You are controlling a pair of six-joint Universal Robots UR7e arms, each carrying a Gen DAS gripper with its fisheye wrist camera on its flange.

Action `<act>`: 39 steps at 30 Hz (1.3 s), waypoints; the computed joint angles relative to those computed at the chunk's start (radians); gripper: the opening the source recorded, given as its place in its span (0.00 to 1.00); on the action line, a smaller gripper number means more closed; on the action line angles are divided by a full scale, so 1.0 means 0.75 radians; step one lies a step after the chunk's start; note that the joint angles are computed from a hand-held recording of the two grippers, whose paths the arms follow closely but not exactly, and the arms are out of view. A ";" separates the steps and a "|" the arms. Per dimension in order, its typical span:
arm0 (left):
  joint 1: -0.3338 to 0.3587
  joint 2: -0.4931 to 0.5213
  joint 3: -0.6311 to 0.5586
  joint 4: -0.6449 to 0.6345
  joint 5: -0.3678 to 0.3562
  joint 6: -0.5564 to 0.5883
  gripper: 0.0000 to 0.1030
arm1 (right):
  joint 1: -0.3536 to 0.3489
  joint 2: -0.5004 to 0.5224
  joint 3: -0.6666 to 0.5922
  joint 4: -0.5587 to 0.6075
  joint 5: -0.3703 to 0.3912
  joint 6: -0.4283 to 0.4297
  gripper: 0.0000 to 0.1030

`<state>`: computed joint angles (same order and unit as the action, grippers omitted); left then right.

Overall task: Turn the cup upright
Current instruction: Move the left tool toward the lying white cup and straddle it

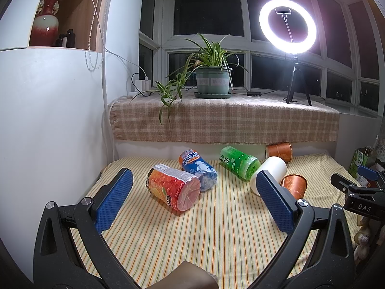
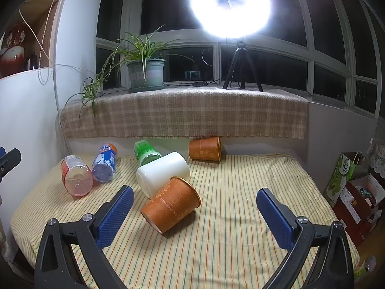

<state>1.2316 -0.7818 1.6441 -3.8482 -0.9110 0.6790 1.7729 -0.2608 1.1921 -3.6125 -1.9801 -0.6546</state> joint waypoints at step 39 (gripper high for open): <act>0.060 0.282 -0.817 1.577 -0.177 -0.227 0.95 | -0.100 -0.065 -0.007 0.070 -0.070 0.140 1.00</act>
<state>1.2768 -0.5706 1.0317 -2.6656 -1.0434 0.5085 1.6979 -0.3094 1.1868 -3.5599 -2.0328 -0.5499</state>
